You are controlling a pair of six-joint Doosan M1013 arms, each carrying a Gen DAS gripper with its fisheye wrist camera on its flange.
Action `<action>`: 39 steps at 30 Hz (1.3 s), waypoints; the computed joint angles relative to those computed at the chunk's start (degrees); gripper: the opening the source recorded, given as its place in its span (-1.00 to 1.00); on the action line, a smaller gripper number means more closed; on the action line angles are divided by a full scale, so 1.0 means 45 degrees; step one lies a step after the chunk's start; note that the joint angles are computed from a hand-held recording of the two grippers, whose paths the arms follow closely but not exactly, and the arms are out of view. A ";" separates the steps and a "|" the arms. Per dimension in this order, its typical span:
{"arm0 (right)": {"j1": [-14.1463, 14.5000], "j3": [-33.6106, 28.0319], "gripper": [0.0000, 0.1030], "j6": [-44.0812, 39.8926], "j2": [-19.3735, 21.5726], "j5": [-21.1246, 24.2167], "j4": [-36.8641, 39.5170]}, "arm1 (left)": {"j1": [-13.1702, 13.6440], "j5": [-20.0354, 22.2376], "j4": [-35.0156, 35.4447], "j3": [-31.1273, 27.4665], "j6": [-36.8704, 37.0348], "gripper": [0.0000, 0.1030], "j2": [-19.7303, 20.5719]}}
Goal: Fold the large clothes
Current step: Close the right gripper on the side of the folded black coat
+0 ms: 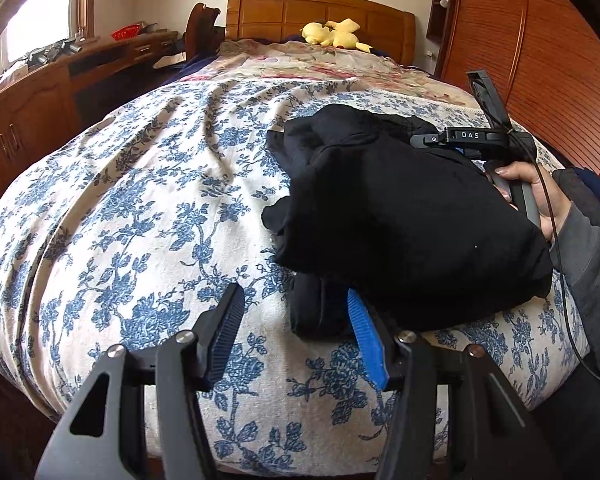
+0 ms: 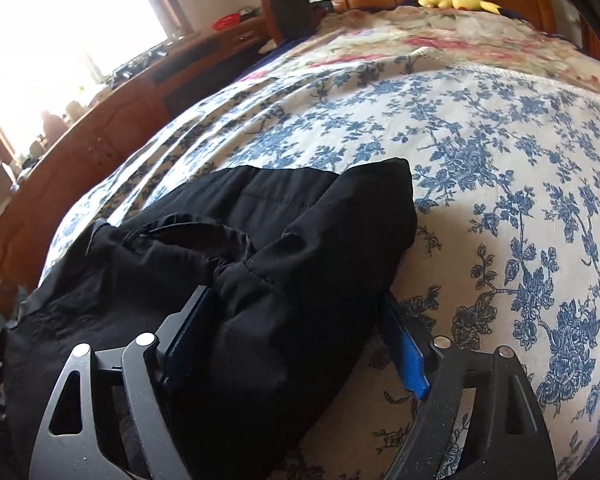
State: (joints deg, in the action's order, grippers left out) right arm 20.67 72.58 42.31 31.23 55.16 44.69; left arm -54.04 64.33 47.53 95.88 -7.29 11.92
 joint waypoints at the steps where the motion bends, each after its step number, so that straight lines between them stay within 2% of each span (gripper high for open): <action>1: 0.0001 0.0035 0.45 -0.0089 -0.0028 0.0005 0.0012 | 0.0000 0.0028 -0.0040 -0.0029 0.0036 0.02 0.0010; 5: 0.0112 0.0383 0.20 -0.0718 -0.0253 -0.0402 -0.0096 | -0.0017 0.0229 -0.0143 -0.0147 0.0099 0.02 0.0059; 7: 0.0151 0.0639 -0.11 -0.1189 -0.0446 -0.0749 -0.0096 | -0.0048 0.0424 -0.0200 -0.0234 0.0172 0.02 0.0102; 11: 0.0142 0.1068 -0.49 -0.1771 -0.0793 -0.1334 -0.0080 | -0.0105 0.0802 -0.0347 -0.0376 0.0476 0.02 0.0167; 15: -0.0114 0.1480 -0.55 -0.2005 -0.1252 -0.1164 -0.0008 | -0.0142 0.1090 -0.0348 -0.0449 0.0498 0.02 0.0164; 19: -0.0471 0.1632 -0.57 -0.2022 -0.1543 -0.0460 -0.0149 | -0.0167 0.1310 -0.0218 -0.0462 0.0478 0.02 0.0153; 23: -0.0637 0.1558 -0.51 -0.1449 -0.1396 -0.0148 -0.0325 | 0.0004 0.1133 -0.0285 -0.0463 0.0484 0.02 0.0142; 26: -0.0565 0.1534 -0.40 -0.1237 -0.1335 -0.0404 -0.0623 | 0.0054 0.0950 -0.0120 -0.0480 0.0535 0.02 0.0147; 28: -0.0461 0.1583 -0.03 -0.0940 -0.1339 -0.0905 -0.0962 | 0.0075 0.0908 -0.0068 -0.0474 0.0596 0.02 0.0164; 33: -0.0494 0.1362 0.42 -0.0359 -0.1029 -0.0731 -0.0954 | 0.0167 0.0378 -0.0190 -0.0311 0.0415 0.01 0.0150; 36: -0.0630 0.1143 0.48 -0.0178 -0.0784 -0.0079 -0.0499 | 0.0153 0.0341 -0.0314 -0.0369 0.0542 -0.03 0.0258; 39: -0.0662 0.1133 0.48 -0.0177 -0.0741 0.0111 -0.0310 | 0.0154 0.0232 -0.0386 -0.0358 0.0416 -0.03 0.0291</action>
State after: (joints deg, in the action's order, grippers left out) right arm 17.69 77.68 41.52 27.90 55.66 43.30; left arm -53.34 65.38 45.79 94.27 -5.41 13.22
